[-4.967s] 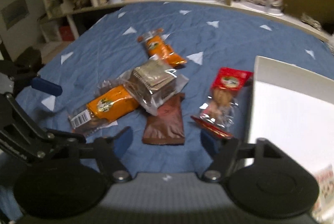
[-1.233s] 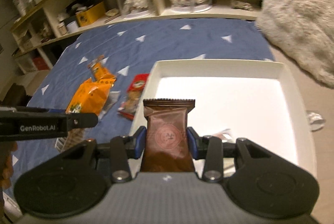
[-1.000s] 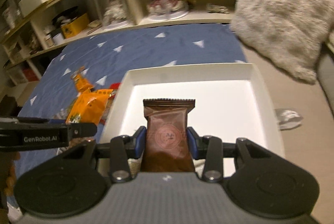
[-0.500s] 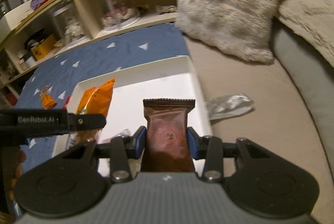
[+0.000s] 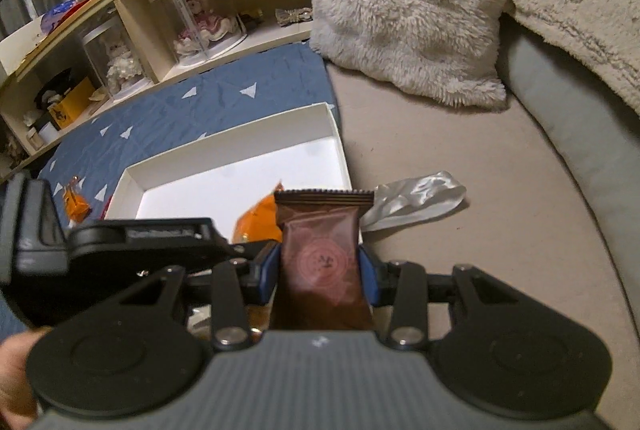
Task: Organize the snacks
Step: 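Carry the orange bar and brown pack over the white box, then lower both packs into the box and open both tools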
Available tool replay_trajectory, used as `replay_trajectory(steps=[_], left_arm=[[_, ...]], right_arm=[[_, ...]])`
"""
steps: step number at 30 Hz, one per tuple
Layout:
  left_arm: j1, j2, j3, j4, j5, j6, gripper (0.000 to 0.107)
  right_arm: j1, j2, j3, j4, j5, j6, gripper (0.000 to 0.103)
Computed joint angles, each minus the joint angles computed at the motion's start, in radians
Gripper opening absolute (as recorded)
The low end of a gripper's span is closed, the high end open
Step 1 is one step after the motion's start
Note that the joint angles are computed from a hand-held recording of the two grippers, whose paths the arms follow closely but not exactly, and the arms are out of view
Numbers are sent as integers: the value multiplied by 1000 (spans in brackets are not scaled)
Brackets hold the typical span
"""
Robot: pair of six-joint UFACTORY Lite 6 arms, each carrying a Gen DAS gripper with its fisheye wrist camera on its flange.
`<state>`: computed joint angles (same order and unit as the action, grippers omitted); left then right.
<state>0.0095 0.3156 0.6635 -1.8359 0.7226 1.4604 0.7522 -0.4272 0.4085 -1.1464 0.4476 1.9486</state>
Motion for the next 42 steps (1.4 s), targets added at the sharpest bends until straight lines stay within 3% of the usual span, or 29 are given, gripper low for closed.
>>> replay_trajectory(steps=[4, 11, 16, 18, 35, 42], left_arm=[[45, 19, -11, -22, 0, 57, 40], [59, -63, -16, 51, -108, 2, 41], [79, -60, 24, 235, -70, -193, 55], [76, -78, 17, 264, -74, -195, 55], [99, -326, -54, 553, -113, -293, 56], [146, -447, -94, 730, -103, -359, 65]], right_arm=[[-36, 55, 13, -55, -50, 42, 47], [-61, 169, 49, -162, -106, 150, 47], [-64, 241, 75, -240, -133, 221, 53], [-52, 255, 88, -200, -114, 186, 57], [71, 86, 58, 146, 54, -99, 57], [161, 4, 51, 221, 165, -121, 63]])
